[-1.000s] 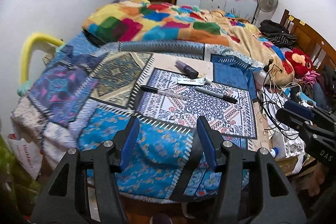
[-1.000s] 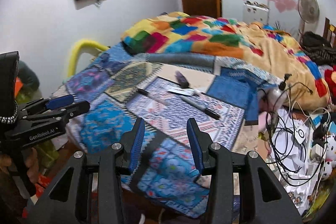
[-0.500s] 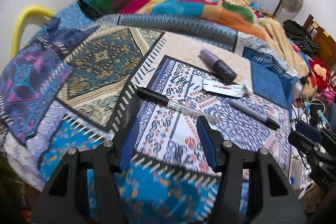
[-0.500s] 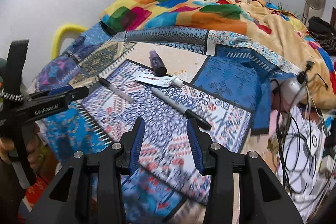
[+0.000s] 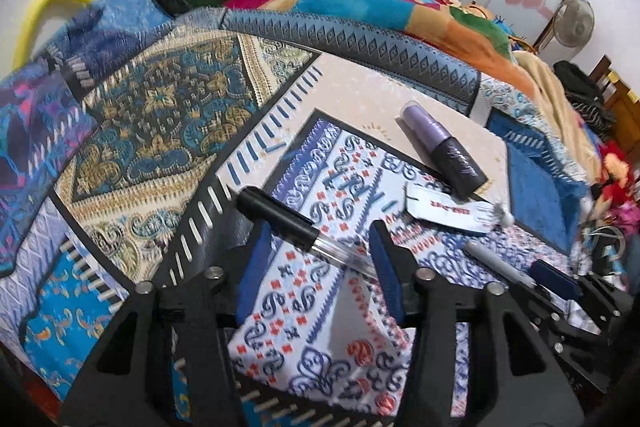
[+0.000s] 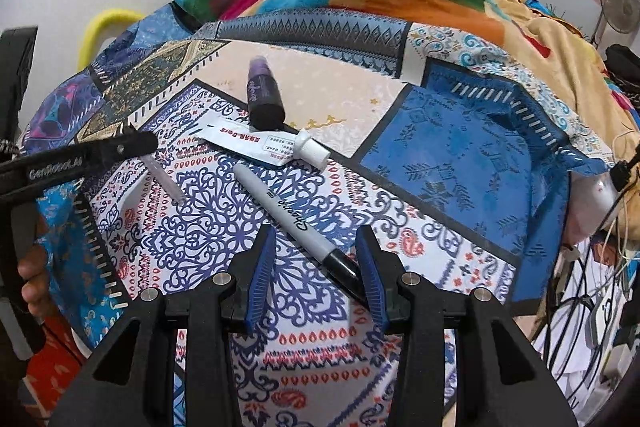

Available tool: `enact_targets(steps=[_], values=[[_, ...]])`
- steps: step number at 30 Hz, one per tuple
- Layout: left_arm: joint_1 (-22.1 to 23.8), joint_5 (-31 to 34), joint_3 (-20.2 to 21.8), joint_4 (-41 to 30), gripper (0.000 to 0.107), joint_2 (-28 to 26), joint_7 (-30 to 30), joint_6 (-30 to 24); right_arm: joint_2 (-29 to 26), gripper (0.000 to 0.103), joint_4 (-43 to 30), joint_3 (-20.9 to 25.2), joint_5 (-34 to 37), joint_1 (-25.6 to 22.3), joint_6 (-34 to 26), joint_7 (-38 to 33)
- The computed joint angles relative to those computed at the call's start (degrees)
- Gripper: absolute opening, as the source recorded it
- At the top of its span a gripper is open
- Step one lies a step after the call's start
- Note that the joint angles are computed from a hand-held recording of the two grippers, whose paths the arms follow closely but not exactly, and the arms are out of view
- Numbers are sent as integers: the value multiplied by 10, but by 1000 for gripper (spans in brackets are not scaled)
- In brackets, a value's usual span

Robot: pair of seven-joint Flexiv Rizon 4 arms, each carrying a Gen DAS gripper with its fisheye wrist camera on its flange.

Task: Collect trash
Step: 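Grasp the clear pen with the left gripper while the right gripper grasps the black Sharpie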

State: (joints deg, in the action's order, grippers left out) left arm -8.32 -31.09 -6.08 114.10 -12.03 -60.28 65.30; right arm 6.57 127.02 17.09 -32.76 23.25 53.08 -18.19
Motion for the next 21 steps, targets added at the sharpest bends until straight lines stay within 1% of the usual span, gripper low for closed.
enact_targets(steps=[2,3,4,5,7,8,10,11,12,14,16,19,21], values=[[-10,34,7,-1,39,-5,-17,23,-5,39,0,2,-12,0,-1,8],[-9,32,2,1,34,-5,-10,26,-5,39,0,2,-16,1,0,8],[-6,22,-6,4,25,-4,8,27,-8,39,-1,1,-21,1,-3,9],[-3,10,-13,7,19,-2,27,23,-9,39,-2,2,-25,2,-6,12],[-2,-7,-21,12,17,3,60,12,-9,39,-2,2,-24,4,-7,13],[-2,-16,-22,15,14,7,73,5,-7,38,0,2,-19,6,-1,14],[-5,-30,-21,20,12,16,92,-15,-4,32,3,2,-4,7,13,10],[-7,-34,-18,23,11,21,98,-24,-2,22,4,3,6,9,19,8],[-7,-41,-16,25,10,26,106,-39,-1,17,6,4,16,10,24,5],[-9,-49,-9,30,8,37,116,-70,3,13,8,7,29,13,29,8],[-12,-39,3,35,7,51,110,-98,7,11,8,12,42,18,26,13],[-13,-32,17,45,7,74,104,-125,16,11,5,23,34,25,3,32],[-15,-30,25,55,7,93,105,-130,26,11,3,28,31,28,-5,42]])
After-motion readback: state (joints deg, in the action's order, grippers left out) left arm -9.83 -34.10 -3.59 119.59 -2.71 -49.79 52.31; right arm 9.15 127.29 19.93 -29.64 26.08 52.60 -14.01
